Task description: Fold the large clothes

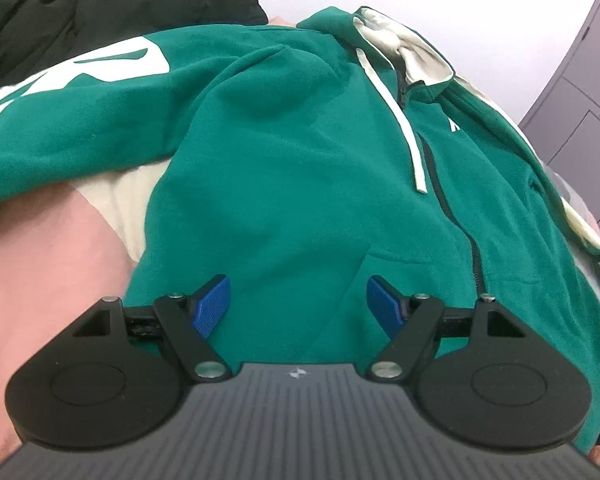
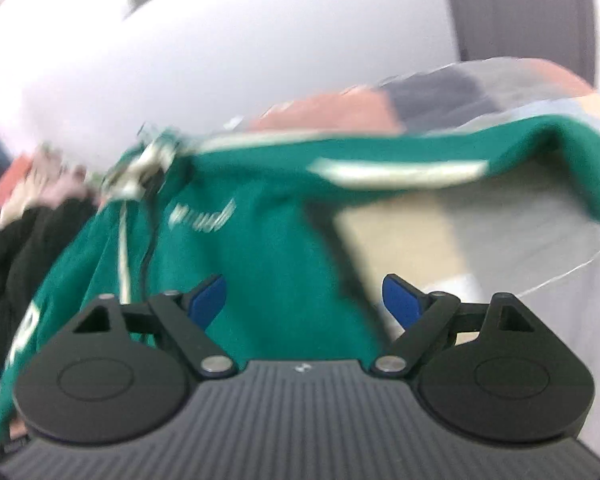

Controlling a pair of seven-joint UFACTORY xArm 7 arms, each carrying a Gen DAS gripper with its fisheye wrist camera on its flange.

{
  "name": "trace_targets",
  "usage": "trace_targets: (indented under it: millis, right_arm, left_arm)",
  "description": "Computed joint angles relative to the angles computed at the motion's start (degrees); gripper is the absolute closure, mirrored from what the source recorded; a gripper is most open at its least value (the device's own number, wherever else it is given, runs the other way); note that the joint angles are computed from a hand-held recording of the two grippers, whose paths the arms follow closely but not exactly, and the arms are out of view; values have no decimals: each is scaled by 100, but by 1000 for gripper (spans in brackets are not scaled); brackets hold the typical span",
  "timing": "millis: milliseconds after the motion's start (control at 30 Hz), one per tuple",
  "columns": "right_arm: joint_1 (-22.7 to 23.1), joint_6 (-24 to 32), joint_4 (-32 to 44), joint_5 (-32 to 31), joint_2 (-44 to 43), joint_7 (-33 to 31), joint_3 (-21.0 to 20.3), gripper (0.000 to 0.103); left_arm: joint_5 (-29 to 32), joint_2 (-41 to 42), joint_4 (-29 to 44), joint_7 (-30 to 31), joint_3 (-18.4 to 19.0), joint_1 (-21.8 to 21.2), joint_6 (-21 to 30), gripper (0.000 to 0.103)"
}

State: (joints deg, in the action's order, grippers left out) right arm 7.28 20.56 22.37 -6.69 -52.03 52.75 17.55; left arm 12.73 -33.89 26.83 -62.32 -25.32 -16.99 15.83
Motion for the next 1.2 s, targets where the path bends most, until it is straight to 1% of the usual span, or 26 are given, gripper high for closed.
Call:
trace_targets:
  millis: [67, 100, 133, 200, 267, 300, 333, 367, 400, 433, 467, 533, 600, 633, 667, 700, 733, 800, 833, 867, 933, 1000, 1033, 1067, 1100, 1200]
  right_arm:
    - [-140, -97, -249, -32, -251, -205, -399, 16]
    - [-282, -108, -364, -63, -374, -327, -567, 16]
    - [-486, -108, -457, -112, -494, -382, -597, 16]
    - [-1055, -179, -609, -292, -625, -480, -589, 16]
    - [-1607, -319, -763, -448, -632, -594, -642, 16]
    - [-1819, -372, -835, -435, -632, -548, -650, 16]
    - [-1999, -554, -955, -348, -600, -461, -764, 16]
    - [-2010, -933, -1139, -164, -543, -405, -1028, 15]
    - [-1881, -1356, -1315, 75, -462, -412, -1366, 15]
    - [-1581, -1882, -1500, 397, -331, -429, -1842, 15]
    - [-1136, -2471, -1660, 700, -169, -460, -2384, 15]
    - [-210, -3530, -1778, 997, 248, -575, -3284, 15]
    - [578, -4178, -1638, 979, 773, -724, -3959, 15]
    - [985, -4341, -1497, 889, 1047, -787, -4343, 15]
    - [1167, -4438, -1348, 853, 1349, -758, -4486, 16]
    - [1135, -4563, -1243, 950, 1638, -714, -4390, 15]
    - [863, -4748, -1122, 1121, 2022, -563, -4055, 15]
    - [642, -5083, -936, 1259, 2481, -305, -3906, 25]
    - [582, -5114, -796, 1229, 2667, -178, -3963, 41]
    - [333, -4947, -657, 1305, 2762, -212, -3822, 62]
    - [-493, -4497, -288, 1720, 2962, -562, -3099, 83]
    - [-938, -4396, 14, 1606, 3114, -661, -2876, 86]
    - [-1326, -4317, 190, 1763, 3167, -954, -2517, 88]
    - [-1898, -4226, 376, 2069, 3225, -1325, -1917, 89]
    - [-2307, -4148, 554, 2320, 3270, -1606, -1498, 89]
    - [-3196, -3762, 1074, 2916, 3348, -2138, -626, 89]
  left_arm:
    - [88, -2, 32, -32, -98, 87, 35, 24]
    - [126, 9, 42, -46, -127, 119, 22, 24]
    - [142, 26, 45, -62, -133, 130, -17, 24]
    - [121, 58, 37, -78, -101, 103, -84, 24]
    - [112, 68, 34, -106, -93, 114, -114, 24]
    - [118, 74, 42, -138, -113, 143, -118, 24]
    - [124, 77, 47, -171, -129, 170, -126, 24]
    - [126, 82, 52, -202, -136, 192, -145, 24]
    - [136, 85, 59, -247, -158, 230, -168, 24]
    - [157, 84, 68, -302, -196, 286, -191, 24]
    - [193, 82, 80, -351, -238, 353, -214, 24]
    - [307, 56, 110, -467, -379, 524, -235, 24]
    - [414, 65, 148, -534, -473, 645, -235, 24]
    - [456, 79, 165, -573, -509, 693, -243, 24]
    - [489, 95, 176, -613, -535, 732, -258, 24]
    - [520, 113, 188, -657, -561, 774, -272, 24]
    - [551, 126, 202, -717, -597, 824, -285, 24]
    - [621, 143, 237, -845, -681, 936, -314, 24]
    - [660, 145, 249, -891, -707, 981, -331, 24]
    - [699, 144, 258, -927, -726, 1022, -354, 24]
    - [787, 143, 292, -1007, -804, 1130, -379, 24]
    - [868, 134, 317, -1108, -888, 1252, -417, 24]
    - [903, 145, 339, -1163, -934, 1322, -439, 24]
    - [934, 162, 365, -1217, -977, 1387, -451, 24]
    - [966, 195, 403, -1260, -1015, 1449, -456, 24]
    - [1066, 276, 500, -1393, -1095, 1626, -474, 24]
